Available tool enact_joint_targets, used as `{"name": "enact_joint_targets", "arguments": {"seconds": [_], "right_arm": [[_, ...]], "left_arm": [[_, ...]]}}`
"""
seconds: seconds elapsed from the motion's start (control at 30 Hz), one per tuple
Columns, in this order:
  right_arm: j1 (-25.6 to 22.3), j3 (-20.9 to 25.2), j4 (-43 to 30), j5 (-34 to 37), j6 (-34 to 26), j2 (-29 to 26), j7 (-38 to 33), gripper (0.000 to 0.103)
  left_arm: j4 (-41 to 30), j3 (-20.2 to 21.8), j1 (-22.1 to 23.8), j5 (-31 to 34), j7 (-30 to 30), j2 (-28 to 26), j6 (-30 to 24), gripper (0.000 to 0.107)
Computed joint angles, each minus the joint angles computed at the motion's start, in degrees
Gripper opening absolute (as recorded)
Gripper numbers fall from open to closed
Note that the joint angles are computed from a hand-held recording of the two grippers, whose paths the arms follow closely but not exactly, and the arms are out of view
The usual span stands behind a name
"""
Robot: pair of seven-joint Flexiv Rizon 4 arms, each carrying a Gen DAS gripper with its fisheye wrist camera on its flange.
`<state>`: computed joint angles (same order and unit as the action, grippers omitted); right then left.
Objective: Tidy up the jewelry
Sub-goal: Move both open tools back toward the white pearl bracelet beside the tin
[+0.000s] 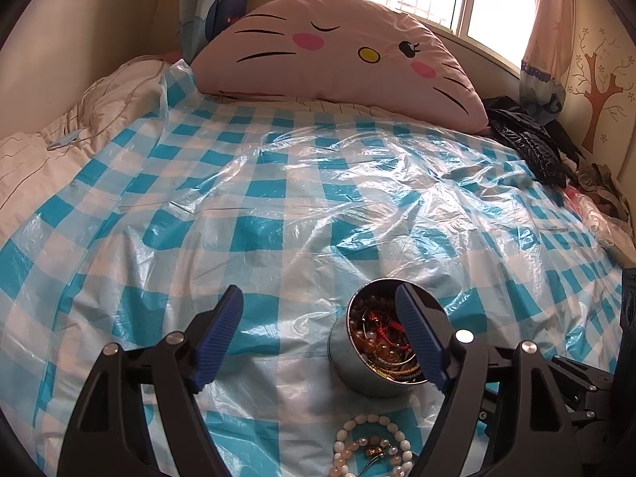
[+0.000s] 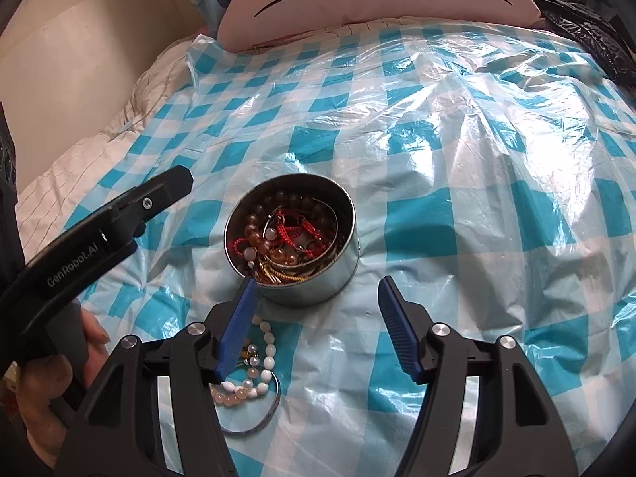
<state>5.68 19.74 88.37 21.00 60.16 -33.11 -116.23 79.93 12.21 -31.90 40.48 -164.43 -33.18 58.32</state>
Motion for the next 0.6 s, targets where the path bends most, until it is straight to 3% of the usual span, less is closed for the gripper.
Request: {"name": "enact_joint_targets", "arguments": {"seconds": [0.37,0.6], "right_arm": [[5.0,-3.6,5.7,-9.7,2.8,0.5,1.5,0.061],[3.1,-2.5,6.5,-10.3,2.5,0.9,3.3,0.061]], "left_arm": [[6.3,-1.2,0.5,-1.1,-4.2,4.0,-0.1,0.076],[8.5,-4.4,1.1,-3.6,1.8,5.1,-2.6,0.076]]}}
